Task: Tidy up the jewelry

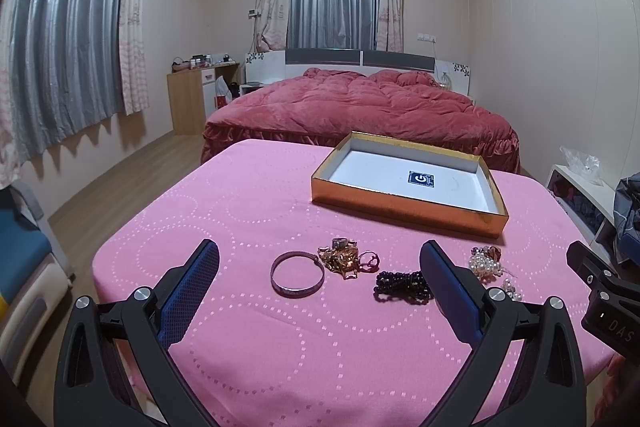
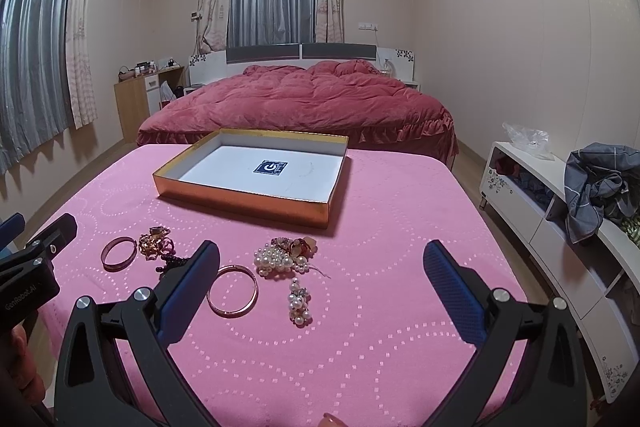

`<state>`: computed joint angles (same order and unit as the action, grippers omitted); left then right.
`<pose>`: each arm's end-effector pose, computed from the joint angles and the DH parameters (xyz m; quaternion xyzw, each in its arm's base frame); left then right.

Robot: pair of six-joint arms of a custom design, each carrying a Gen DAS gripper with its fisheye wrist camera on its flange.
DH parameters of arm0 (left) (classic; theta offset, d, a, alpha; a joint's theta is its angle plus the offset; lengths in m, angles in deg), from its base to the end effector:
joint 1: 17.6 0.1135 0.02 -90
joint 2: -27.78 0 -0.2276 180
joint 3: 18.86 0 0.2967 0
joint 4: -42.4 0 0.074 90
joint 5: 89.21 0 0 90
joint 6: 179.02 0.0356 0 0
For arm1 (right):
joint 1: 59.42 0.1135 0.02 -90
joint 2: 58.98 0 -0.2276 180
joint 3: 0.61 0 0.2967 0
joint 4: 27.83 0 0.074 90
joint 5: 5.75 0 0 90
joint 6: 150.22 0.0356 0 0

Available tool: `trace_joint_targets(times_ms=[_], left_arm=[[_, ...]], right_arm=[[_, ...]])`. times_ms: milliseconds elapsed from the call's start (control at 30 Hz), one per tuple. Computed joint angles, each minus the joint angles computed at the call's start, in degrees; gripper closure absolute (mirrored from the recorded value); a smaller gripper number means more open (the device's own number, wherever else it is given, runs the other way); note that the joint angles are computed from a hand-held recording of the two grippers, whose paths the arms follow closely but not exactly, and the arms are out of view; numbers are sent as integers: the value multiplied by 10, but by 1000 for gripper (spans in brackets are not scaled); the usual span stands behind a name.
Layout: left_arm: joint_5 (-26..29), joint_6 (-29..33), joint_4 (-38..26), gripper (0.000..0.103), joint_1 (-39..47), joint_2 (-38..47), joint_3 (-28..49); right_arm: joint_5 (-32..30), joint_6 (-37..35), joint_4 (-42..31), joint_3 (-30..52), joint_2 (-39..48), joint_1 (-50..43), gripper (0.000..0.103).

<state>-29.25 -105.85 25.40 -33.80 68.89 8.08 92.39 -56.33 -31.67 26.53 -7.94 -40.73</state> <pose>0.2219 -0.0459 0.1363 -0.1319 0.8406 0.0816 0.5190 0.2335 0.0737 0.1194 -0.0736 0.8515 0.0414 0.5176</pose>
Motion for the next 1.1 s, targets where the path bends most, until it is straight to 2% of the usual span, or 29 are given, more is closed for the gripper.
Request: trace_joint_targets(times_ms=[1100], left_arm=[[4,2,10,5,6,2,-9]], right_arm=[[-4,-3,4,6,14,-1,103]])
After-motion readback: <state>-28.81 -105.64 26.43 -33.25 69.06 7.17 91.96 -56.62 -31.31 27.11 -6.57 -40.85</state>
